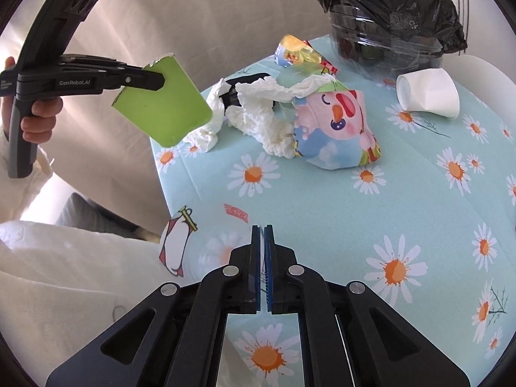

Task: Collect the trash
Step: 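Grasp the green plastic tray with the left tool while the right tool lifts the cup, then carry the green tray with the left tool over the black trash bin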

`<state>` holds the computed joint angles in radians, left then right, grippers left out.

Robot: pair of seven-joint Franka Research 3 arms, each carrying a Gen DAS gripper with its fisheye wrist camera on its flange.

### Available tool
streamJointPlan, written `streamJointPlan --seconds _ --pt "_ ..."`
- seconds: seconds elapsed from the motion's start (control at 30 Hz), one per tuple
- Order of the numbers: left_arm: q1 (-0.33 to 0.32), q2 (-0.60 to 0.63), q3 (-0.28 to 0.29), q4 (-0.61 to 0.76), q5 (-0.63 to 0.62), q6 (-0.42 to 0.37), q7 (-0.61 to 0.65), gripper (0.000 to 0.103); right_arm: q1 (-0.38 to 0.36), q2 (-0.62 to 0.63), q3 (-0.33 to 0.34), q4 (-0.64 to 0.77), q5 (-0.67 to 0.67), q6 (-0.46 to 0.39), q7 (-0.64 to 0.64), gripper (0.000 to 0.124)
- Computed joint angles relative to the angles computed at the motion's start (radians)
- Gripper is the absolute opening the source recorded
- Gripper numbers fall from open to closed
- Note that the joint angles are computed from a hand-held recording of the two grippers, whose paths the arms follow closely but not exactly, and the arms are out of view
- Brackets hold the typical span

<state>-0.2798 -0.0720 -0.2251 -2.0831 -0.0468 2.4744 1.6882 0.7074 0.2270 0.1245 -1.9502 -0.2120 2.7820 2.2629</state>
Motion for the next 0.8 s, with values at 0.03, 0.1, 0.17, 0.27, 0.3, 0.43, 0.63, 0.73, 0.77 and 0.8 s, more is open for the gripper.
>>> streamJointPlan --seconds 0.03,0.1,0.17,0.27,0.3,0.43,0.63,0.73,0.77,0.8 --pt "0.001 -0.006 0.0 -0.006 0.0 0.003 -0.004 0.005 0.006 -0.003 -0.008 -0.003 -0.014 0.004 0.019 0.001" --pt "0.002 -0.017 0.002 -0.018 0.001 0.008 -0.01 0.005 0.0 -0.008 -0.004 -0.009 -0.002 0.009 0.01 0.001" --pt "0.003 -0.026 0.004 -0.026 0.006 0.011 -0.02 0.005 -0.005 -0.015 0.001 -0.013 0.0 0.004 0.002 0.001" --pt "0.006 -0.034 0.007 -0.033 0.018 0.016 -0.04 0.005 -0.008 -0.031 -0.004 -0.03 -0.023 0.011 0.017 0.001" --pt "0.006 -0.035 0.008 -0.032 0.018 0.015 -0.045 0.005 -0.005 -0.04 -0.011 -0.038 -0.045 0.012 0.034 0.001" --pt "0.01 -0.041 0.012 -0.024 0.027 0.011 -0.066 0.005 -0.024 -0.071 -0.005 -0.057 -0.063 -0.005 0.052 0.001" --pt "0.019 -0.024 0.015 0.011 0.051 0.01 -0.083 0.005 -0.06 -0.118 0.004 -0.078 -0.121 -0.043 0.079 0.001" --pt "0.024 0.001 0.018 0.046 0.044 0.003 -0.059 0.005 -0.079 -0.133 0.006 -0.078 -0.162 -0.061 0.122 0.001" --pt "0.026 0.012 0.017 0.061 0.048 0.001 -0.055 0.005 -0.086 -0.138 0.007 -0.078 -0.175 -0.067 0.135 0.001" --pt "0.029 0.023 0.017 0.076 0.047 0.0 -0.044 0.005 -0.092 -0.141 0.008 -0.073 -0.191 -0.076 0.152 0.001"
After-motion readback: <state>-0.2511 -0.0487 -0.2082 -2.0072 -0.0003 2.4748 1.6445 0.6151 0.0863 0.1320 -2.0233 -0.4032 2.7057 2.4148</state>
